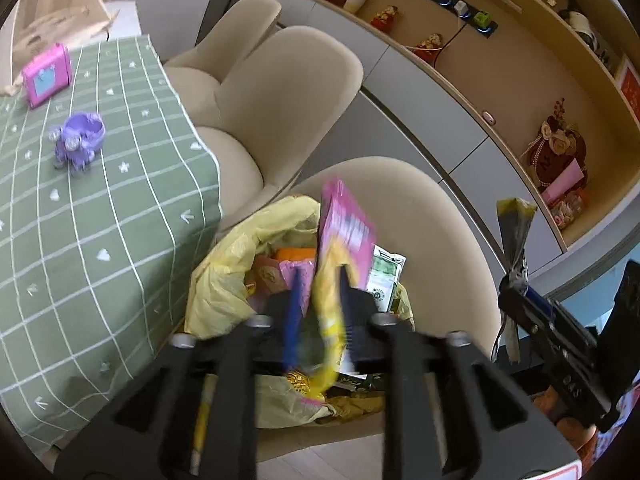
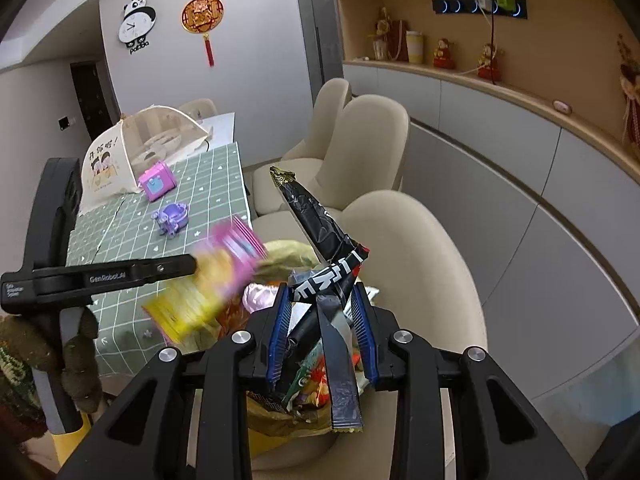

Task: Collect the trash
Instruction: 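Lift and carry the chip bag and black item with both tools over the trash bag, then open the left tool to drop the chip bag while the right tool drops the black item into the bag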

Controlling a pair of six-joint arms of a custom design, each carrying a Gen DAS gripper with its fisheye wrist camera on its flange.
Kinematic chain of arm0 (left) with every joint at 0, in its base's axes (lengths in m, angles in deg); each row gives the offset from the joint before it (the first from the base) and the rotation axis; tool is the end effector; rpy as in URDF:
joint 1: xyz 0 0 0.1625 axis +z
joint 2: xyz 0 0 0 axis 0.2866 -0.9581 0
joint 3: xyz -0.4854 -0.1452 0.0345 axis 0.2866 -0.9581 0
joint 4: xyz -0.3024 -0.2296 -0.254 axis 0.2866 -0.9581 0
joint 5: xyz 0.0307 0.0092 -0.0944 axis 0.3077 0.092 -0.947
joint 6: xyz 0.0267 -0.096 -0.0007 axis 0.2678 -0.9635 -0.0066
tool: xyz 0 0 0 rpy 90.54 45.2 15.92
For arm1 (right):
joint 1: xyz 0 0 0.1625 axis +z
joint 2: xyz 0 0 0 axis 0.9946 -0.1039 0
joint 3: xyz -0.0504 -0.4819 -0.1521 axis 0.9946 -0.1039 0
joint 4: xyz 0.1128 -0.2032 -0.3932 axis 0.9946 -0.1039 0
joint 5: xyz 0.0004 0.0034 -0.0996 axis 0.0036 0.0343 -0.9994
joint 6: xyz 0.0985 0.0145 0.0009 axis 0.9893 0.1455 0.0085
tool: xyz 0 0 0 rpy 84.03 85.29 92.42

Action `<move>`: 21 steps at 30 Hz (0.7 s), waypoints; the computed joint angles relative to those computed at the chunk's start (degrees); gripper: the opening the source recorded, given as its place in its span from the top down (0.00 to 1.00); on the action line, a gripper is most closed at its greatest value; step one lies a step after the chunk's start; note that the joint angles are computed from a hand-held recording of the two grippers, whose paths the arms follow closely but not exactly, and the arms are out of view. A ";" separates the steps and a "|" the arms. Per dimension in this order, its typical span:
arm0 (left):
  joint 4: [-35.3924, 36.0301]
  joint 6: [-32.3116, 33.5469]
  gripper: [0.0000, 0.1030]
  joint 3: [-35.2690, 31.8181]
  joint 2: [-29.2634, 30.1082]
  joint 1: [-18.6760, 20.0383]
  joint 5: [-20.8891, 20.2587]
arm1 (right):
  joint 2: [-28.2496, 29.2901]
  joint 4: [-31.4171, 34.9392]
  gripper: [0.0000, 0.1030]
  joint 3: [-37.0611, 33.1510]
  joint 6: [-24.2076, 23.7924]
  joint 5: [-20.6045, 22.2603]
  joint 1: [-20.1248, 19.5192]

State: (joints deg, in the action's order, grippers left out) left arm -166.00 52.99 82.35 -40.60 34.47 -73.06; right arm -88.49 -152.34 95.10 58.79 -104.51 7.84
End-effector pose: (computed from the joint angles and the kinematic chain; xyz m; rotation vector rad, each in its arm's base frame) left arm -0.2360 -0.5545 0.0276 0.6426 2.8465 -0.5564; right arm 0.0995 -0.4349 0.2591 0.3085 -2.2725 0.9873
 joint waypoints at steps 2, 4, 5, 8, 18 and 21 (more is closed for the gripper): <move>-0.45 -0.66 0.73 0.53 -0.24 0.03 0.61 | 0.38 -0.38 0.71 0.24 -0.42 0.89 -0.50; -1.33 -0.53 0.70 1.70 -1.09 -0.28 1.70 | 1.13 -0.31 0.71 0.11 -0.48 2.43 -1.24; -2.19 -0.56 0.70 2.84 -1.90 -0.66 3.10 | 1.47 0.51 0.71 -0.13 0.16 3.56 -1.66; -5.36 -1.86 0.62 7.09 -4.99 -1.78 6.96 | 3.01 4.41 0.71 -1.35 1.34 7.70 -3.15; -9.25 -8.00 0.50 18.00 -12.49 -4.49 18.80 | 15.06 12.75 0.71 -10.27 -0.83 3.82 -3.22; -10.39 -9.86 0.46 20.70 -14.66 -4.21 21.18 | 17.53 15.34 0.71 -12.46 -1.23 0.52 -3.24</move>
